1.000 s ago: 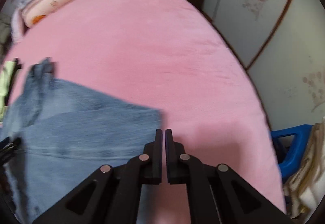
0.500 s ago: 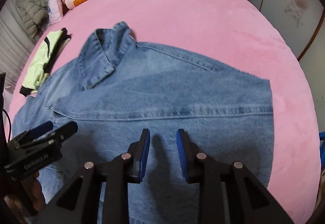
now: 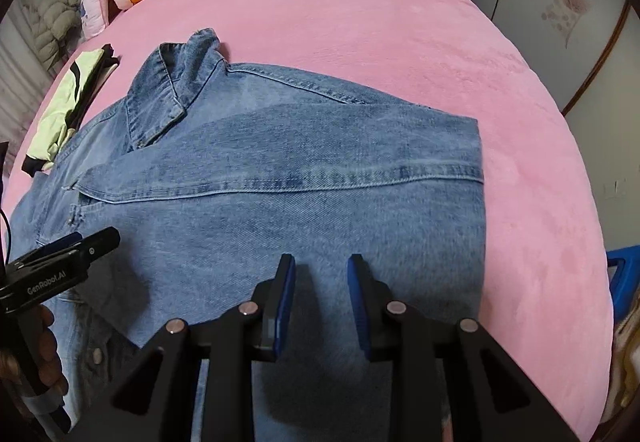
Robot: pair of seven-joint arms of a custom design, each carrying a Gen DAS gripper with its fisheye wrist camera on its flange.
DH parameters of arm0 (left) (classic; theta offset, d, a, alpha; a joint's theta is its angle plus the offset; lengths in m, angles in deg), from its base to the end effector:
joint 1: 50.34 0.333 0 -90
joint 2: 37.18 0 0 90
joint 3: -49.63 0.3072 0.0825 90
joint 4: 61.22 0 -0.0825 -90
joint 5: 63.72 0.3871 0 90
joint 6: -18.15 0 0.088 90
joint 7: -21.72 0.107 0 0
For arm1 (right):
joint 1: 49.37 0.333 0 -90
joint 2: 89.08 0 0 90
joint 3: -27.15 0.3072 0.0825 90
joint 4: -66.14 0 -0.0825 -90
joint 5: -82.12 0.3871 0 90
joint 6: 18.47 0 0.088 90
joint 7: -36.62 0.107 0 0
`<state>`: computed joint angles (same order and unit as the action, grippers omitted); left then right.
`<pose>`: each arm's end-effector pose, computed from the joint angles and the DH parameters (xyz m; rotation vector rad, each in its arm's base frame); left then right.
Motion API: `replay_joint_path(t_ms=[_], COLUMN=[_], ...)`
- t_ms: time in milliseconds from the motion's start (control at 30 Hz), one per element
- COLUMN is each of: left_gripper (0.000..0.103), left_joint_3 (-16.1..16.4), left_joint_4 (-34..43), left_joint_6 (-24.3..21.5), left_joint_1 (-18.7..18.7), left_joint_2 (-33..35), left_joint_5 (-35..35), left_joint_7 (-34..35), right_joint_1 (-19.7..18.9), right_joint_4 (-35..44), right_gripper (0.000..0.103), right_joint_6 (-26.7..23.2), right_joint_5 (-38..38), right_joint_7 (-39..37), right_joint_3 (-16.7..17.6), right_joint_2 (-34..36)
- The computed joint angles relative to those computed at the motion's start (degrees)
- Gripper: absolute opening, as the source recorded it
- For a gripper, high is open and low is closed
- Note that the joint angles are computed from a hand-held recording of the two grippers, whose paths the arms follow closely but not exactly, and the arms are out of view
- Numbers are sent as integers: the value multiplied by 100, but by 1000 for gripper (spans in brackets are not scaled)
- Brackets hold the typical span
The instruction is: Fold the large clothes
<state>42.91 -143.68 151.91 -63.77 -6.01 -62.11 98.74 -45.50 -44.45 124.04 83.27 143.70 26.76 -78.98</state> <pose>0.6972 -0.2375 0.4055 -1.9726 2.2098 -0.4911 0.6304 0.0384 0.4277 -1.7207 2.2166 -0.2918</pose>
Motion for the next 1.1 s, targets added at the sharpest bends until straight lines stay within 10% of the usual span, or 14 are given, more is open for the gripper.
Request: replay_joint_path(t_ms=[667,1100], left_gripper=[85,85], left_joint_3=[190,710], left_joint_4=[-1763,-2016], left_joint_6=[-712,-626], left_joint_1=[1253,2364], left_joint_2=[-2573,-2665], left_joint_5=[-561,-718], left_joint_7=[826,1525], right_joint_1=[1037,1913], right_joint_4=[591,2470], right_gripper=[35,36], right_joint_6=[-1055,-2134], right_joint_5=[439,1133], right_joint_7=[-102,-486], right_joint_3=[521,1075], right_joint_2=[-687,657])
